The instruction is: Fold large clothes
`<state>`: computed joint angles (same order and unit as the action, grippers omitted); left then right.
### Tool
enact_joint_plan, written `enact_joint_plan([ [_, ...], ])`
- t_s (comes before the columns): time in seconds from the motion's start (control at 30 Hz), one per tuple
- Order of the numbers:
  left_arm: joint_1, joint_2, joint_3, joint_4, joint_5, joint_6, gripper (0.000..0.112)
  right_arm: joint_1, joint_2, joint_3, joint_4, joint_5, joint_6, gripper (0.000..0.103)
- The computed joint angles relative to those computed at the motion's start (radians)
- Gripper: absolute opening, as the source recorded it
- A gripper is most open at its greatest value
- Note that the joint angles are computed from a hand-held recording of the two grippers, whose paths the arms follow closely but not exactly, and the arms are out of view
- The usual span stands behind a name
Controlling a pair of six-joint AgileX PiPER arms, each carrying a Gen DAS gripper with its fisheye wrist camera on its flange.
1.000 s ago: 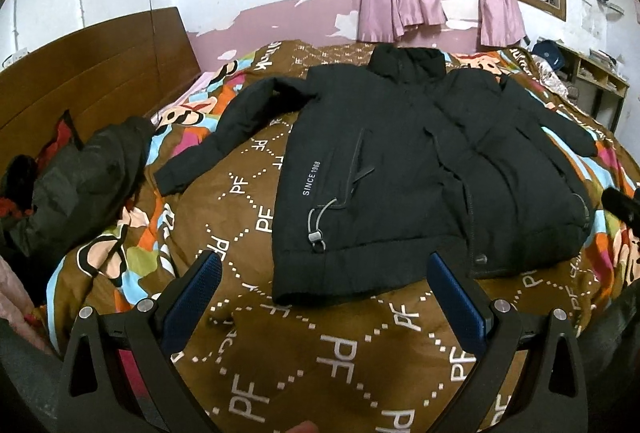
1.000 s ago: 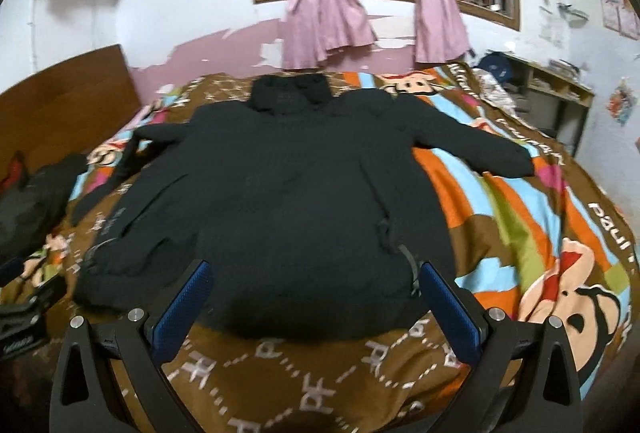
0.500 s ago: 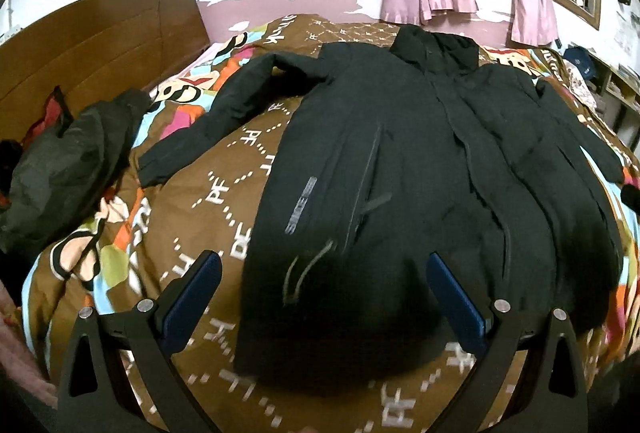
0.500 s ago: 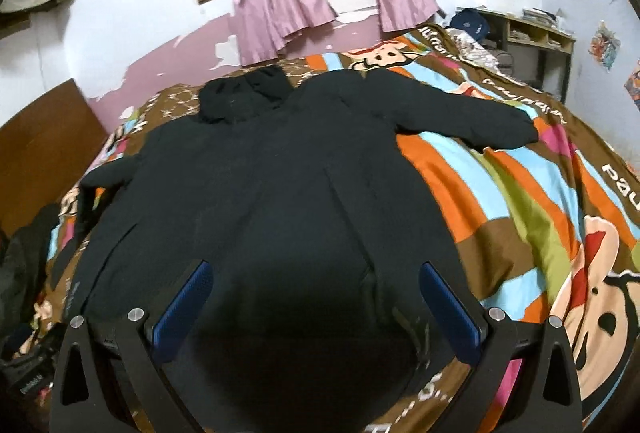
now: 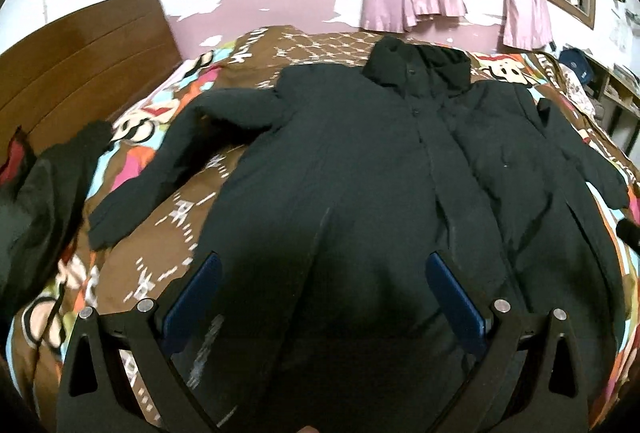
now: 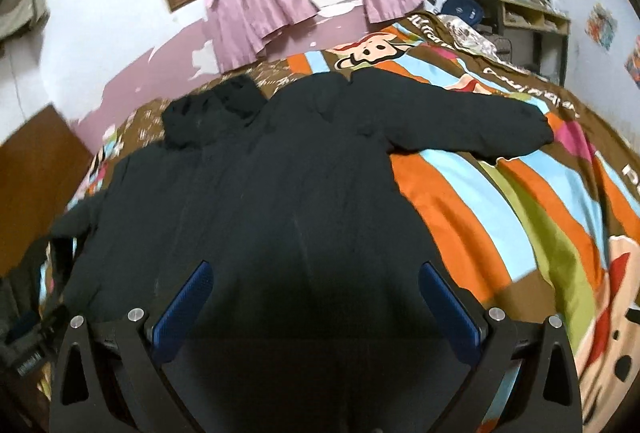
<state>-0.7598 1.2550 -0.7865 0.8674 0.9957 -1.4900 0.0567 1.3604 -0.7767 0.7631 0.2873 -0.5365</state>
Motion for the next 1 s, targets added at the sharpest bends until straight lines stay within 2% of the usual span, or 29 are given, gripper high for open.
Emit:
enact_joint_plan([
  [0.13, 0.098, 0.094, -0.056, 0.018, -0.120, 0.073, 0.100, -0.064, 0.121, -0.099, 0.195, -0.031, -0.184, 0.103],
  [0.27, 0.174, 0.194, -0.130, 0.024, -0.235, 0.135, 0.100, -0.138, 0.261, -0.231, 0.522, -0.015, -0.495, 0.103],
  [0.37, 0.253, 0.277, -0.219, -0.078, -0.342, 0.284, 0.100, -0.168, 0.362, -0.338, 0.563, -0.043, -0.518, 0.103],
  [0.47, 0.310, 0.371, -0.339, -0.222, -0.390, 0.494, 0.100, -0.247, 0.462, -0.422, 0.692, 0.027, -0.604, 0.103],
  [0.53, 0.325, 0.438, -0.426, -0.271, -0.390, 0.596, 0.100, -0.320, 0.539, -0.477, 0.729, 0.108, -0.597, 0.103],
  [0.67, 0.343, 0.576, -0.590, -0.363, -0.401, 0.741, 0.100, -0.443, 0.715, -0.653, 0.574, 0.269, -0.325, 0.103],
  [0.77, 0.351, 0.697, -0.741, -0.486, -0.403, 0.851, 0.100, -0.510, 0.824, -0.763, 0.577, 0.340, -0.260, 0.103],
  [0.83, 0.352, 0.784, -0.864, -0.573, -0.378, 0.930, 0.100, -0.539, 0.890, -0.835, 0.572, 0.376, -0.213, 0.103],
  [0.9, 0.345, 0.877, -1.004, -0.630, -0.339, 0.991, 0.100, -0.571, 0.955, -0.889, 0.629, 0.425, -0.206, 0.103],
  [1.0, 0.329, 0.971, -1.151, -0.625, -0.308, 1.017, 0.100, -0.611, 1.045, -0.948, 0.726, 0.484, -0.193, 0.103],
])
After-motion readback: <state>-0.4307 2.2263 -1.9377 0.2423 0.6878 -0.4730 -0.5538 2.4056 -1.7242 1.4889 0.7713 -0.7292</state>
